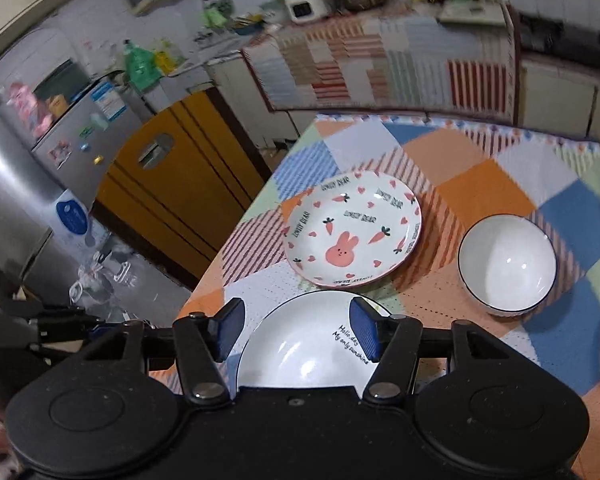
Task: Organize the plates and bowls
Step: 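Release the sun plate and move the right gripper to the Lovely Bear plate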
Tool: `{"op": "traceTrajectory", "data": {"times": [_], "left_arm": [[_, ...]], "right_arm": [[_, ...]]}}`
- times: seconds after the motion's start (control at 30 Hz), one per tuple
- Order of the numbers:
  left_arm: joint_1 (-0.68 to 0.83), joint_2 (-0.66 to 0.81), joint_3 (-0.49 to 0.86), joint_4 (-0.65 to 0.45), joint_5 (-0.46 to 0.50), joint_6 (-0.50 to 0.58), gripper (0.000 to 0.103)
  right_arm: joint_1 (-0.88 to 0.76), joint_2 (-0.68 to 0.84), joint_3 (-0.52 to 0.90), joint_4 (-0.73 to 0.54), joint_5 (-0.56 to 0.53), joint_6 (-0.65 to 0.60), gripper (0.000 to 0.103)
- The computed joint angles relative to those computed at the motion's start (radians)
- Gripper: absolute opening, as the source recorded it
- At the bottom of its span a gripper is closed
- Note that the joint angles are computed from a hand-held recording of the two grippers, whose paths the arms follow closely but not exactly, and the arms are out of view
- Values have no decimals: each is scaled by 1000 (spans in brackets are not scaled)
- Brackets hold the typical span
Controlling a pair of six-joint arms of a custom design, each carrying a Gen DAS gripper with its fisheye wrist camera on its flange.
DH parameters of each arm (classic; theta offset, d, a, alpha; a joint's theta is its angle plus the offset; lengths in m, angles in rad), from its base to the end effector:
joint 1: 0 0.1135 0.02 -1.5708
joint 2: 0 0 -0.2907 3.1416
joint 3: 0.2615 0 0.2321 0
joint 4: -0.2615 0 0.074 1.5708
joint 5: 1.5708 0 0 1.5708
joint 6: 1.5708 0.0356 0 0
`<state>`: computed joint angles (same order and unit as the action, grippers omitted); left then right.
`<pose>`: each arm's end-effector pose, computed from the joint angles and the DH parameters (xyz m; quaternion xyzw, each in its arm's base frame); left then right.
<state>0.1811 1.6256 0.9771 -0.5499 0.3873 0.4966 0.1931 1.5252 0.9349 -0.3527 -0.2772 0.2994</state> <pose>0.2875 0.0390 0.2165 0.1867 0.9468 -0.1180 0.2342 0.2827 0.0652 0.2413 0.0075 0.9430 0.2020 0.2646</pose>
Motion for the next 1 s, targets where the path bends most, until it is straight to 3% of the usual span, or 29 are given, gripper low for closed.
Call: {"op": "traceTrajectory", "data": {"times": [0.03, 0.1, 0.17, 0.3, 0.4, 0.53, 0.73, 0.83, 1.0], "left_arm": [[-5, 32, 15, 20, -7, -2, 42], [-25, 105, 62, 32, -46, 1, 58], [-23, 177, 101, 60, -32, -16, 64], [-17, 279, 104, 259, -11, -20, 75], [-21, 347, 126, 363, -14, -13, 78], [-28, 455, 209, 408, 19, -33, 78], [-33, 706, 492, 268, 125, -144, 76], [-41, 804, 608, 229, 139, -202, 74], [-75, 899, 701, 231, 68, -175, 72]], "right_arm": [[-1, 29, 15, 5, 3, 1, 63], [-1, 80, 28, 44, 19, 19, 63], [-7, 126, 18, 111, 23, 48, 63], [-12, 212, -50, 310, 37, 111, 63], [-4, 284, -88, 439, 81, 126, 63], [1, 401, -62, 489, 137, 73, 63], [-37, 555, -42, 626, 146, 123, 63], [-54, 604, -38, 676, 113, 198, 55], [-36, 632, -23, 641, 151, 246, 55]]}}
